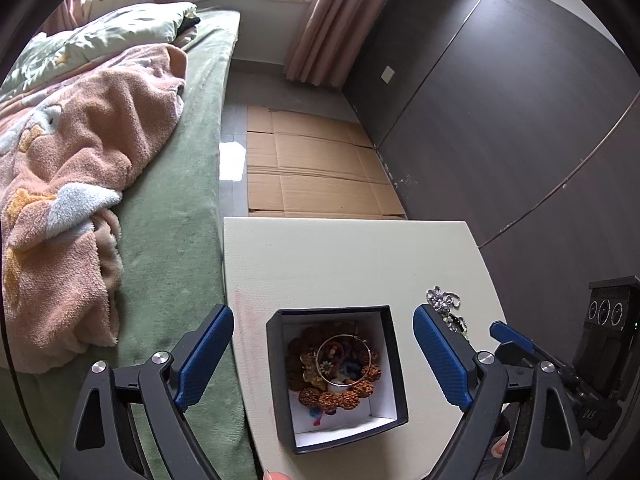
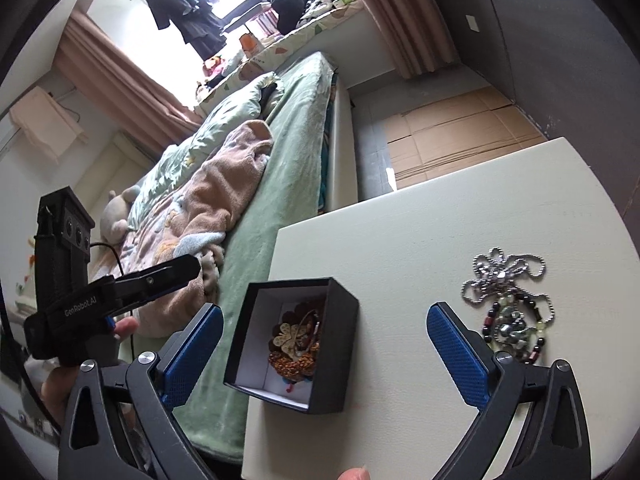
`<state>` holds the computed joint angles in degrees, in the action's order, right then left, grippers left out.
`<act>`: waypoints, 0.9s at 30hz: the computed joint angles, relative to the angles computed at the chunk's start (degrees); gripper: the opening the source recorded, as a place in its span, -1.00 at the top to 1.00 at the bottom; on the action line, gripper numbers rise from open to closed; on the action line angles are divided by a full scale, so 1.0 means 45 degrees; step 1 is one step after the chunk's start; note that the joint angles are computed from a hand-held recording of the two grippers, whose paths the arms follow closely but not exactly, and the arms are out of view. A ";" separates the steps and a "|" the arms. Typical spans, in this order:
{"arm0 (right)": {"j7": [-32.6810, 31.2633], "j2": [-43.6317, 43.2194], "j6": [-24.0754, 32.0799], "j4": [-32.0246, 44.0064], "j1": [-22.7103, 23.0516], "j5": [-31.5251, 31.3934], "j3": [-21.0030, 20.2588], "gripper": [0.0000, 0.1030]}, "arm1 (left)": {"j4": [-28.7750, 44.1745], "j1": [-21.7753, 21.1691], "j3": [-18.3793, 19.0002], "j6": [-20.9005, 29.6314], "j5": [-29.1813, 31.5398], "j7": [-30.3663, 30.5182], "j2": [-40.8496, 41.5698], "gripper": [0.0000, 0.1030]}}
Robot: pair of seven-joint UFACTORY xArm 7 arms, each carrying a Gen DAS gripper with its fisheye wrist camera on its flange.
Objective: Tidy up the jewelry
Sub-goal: 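Release the gold pendant into the box with the left gripper while the right gripper drops the ring bracelet in, then reach the left gripper to the black bead bracelet and grasp it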
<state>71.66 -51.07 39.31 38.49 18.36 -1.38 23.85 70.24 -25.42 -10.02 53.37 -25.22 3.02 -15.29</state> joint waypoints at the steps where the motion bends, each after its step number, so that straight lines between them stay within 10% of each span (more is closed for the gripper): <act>1: 0.0025 -0.0371 0.0246 -0.0117 0.0018 -0.0023 -0.0089 -0.99 | 0.0036 -0.0048 -0.0054 -0.0012 0.0002 0.0013 0.0022 -0.78; 27: -0.0739 -0.6992 0.6398 -0.1849 -0.0777 0.1266 -0.1111 -1.00 | 0.1207 -0.2131 -0.1797 -0.1338 0.1218 -0.1279 0.1777 -0.62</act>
